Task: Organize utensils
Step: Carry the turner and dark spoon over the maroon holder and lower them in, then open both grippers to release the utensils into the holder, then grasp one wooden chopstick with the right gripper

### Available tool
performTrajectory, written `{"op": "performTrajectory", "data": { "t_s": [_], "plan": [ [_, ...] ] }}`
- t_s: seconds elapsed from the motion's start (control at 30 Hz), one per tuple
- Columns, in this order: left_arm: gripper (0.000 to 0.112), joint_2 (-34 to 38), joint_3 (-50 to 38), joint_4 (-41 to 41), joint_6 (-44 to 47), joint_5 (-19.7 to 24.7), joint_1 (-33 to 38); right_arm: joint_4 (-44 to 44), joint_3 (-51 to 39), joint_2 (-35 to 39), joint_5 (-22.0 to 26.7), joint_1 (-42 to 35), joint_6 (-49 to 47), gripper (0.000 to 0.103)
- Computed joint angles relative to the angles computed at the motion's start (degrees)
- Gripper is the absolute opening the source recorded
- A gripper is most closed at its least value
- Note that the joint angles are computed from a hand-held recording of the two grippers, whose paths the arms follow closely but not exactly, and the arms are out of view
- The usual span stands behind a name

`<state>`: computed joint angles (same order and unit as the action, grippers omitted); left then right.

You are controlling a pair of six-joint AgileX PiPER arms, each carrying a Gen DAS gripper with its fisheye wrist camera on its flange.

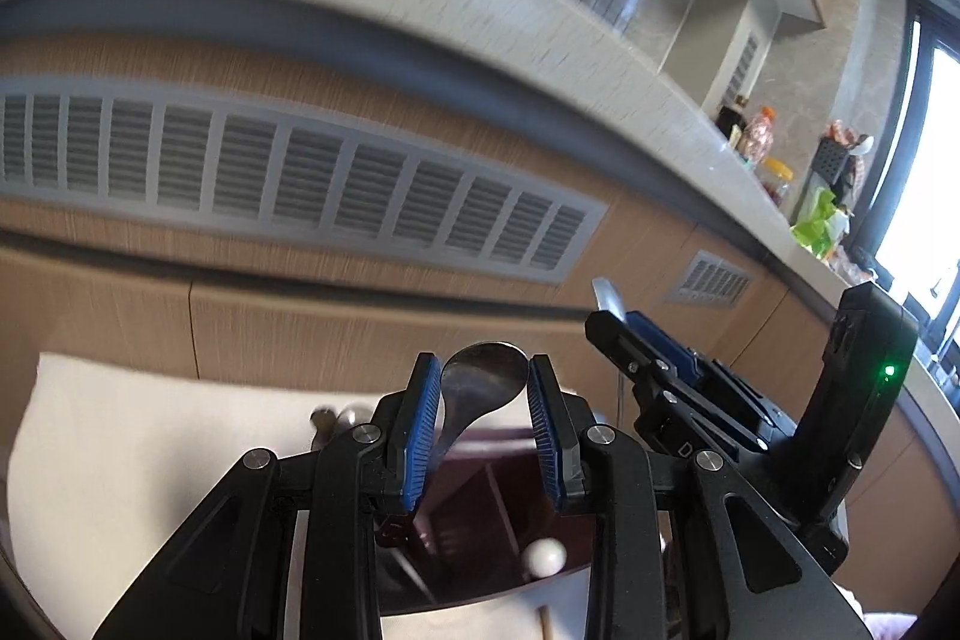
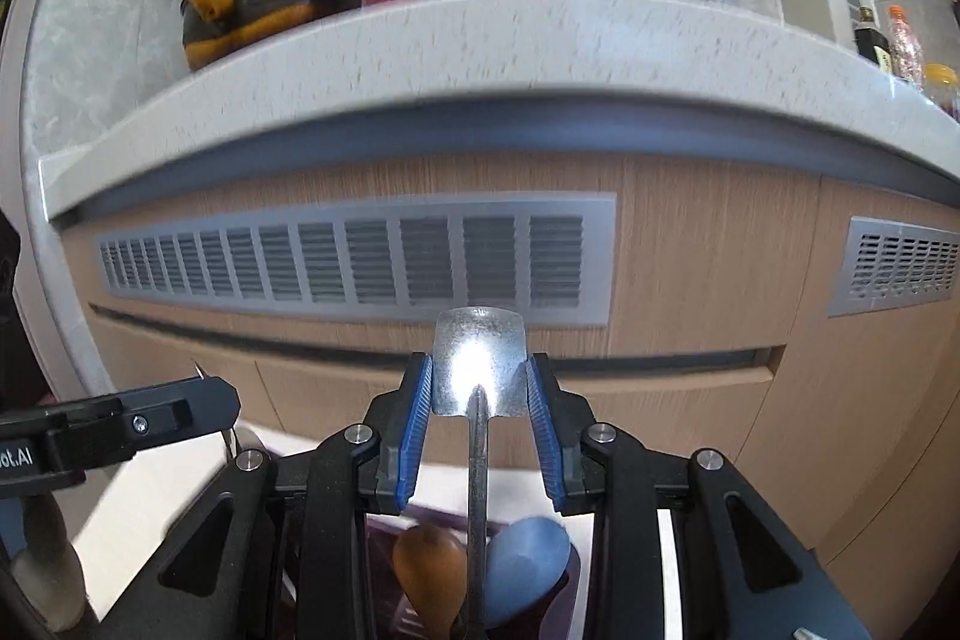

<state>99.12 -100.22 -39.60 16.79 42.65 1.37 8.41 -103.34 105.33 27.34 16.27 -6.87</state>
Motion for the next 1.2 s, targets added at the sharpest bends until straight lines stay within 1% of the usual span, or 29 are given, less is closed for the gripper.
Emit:
{"op": "performTrajectory", "data": {
  "t_s": [0.07,0.1,0.13,0.2,0.23,0.27,0.3,0.33,0.37,0.4,0.43,0.5,0.57,0.67,0.7,0.8,0.9,1.0,1.13,1.2],
  "plan": [
    [0.031,0.56,0.31,0.46,-1.52,0.67,0.14,-0.84,-0.27,0.32,2.34,0.09,-0.10,0.032],
    [0.032,0.73,0.36,0.79,-1.88,1.02,0.18,-0.49,-0.34,0.29,4.17,-0.05,-1.07,0.038],
    [0.032,0.70,0.39,1.54,-2.56,1.41,0.12,-0.24,0.03,0.01,4.86,-0.13,-1.66,0.047],
    [0.035,-0.21,1.29,1.84,-3.07,1.67,0.25,-2.87,4.08,-3.09,3.80,0.09,-0.39,0.054],
    [0.037,-1.04,2.15,1.78,-3.08,1.51,0.36,-4.03,5.82,-4.41,3.11,0.21,0.26,0.056],
    [0.043,-2.19,3.28,1.99,-3.30,1.17,0.42,-5.32,7.99,-6.46,2.84,0.31,0.77,0.057],
    [0.049,-3.83,4.94,2.40,-3.53,0.54,0.46,-6.21,9.46,-8.04,3.03,0.52,1.17,0.060],
    [0.050,-5.34,6.32,3.55,-4.31,0.05,0.29,-8.15,11.56,-10.41,3.64,0.77,2.39,0.065],
    [0.053,-7.39,8.23,6.36,-6.21,-0.73,-0.27,-10.47,13.20,-12.30,4.32,1.17,4.14,0.068],
    [0.057,-8.89,9.55,9.08,-8.13,-0.92,-0.73,-12.15,14.39,-13.64,4.94,1.62,5.44,0.074],
    [0.059,-10.52,11.03,12.69,-10.82,-0.92,-1.44,-13.48,15.83,-15.32,6.04,1.99,6.36,0.078],
    [0.065,-13.70,14.61,17.73,-14.85,-0.61,-2.36,-14.73,19.57,-19.05,8.68,2.68,6.54,0.079],
    [0.068,-16.67,18.01,23.66,-19.42,0.28,-3.90,-18.53,23.30,-21.95,11.27,4.42,8.95,0.079],
    [0.077,-21.63,24.50,33.78,-26.81,1.34,-7.48,-21.63,28.26,-24.53,15.95,6.51,11.50,0.079],
    [0.077,-23.23,26.85,37.08,-29.12,1.82,-8.97,-21.88,30.34,-25.17,17.46,7.15,12.24,0.079],
    [0.079,-26.57,32.35,46.22,-35.76,4.14,-13.83,-22.01,36.19,-26.62,19.64,8.57,14.12,0.079],
    [0.080,-28.69,37.04,54.12,-42.99,6.55,-18.87,-18.37,40.08,-27.44,20.31,8.50,14.25,0.074],
    [0.080,-30.59,40.65,53.77,-44.96,7.27,-19.87,-14.81,41.04,-27.46,21.34,8.50,14.40,0.074],
    [0.081,-32.27,42.87,53.97,-46.89,7.85,-20.64,-16.16,42.47,-27.95,21.31,10.45,15.98,0.074],
    [0.082,-32.98,43.73,52.42,-46.09,7.67,-20.14,-16.77,42.96,-28.62,21.58,10.45,15.87,0.074]
  ]
}}
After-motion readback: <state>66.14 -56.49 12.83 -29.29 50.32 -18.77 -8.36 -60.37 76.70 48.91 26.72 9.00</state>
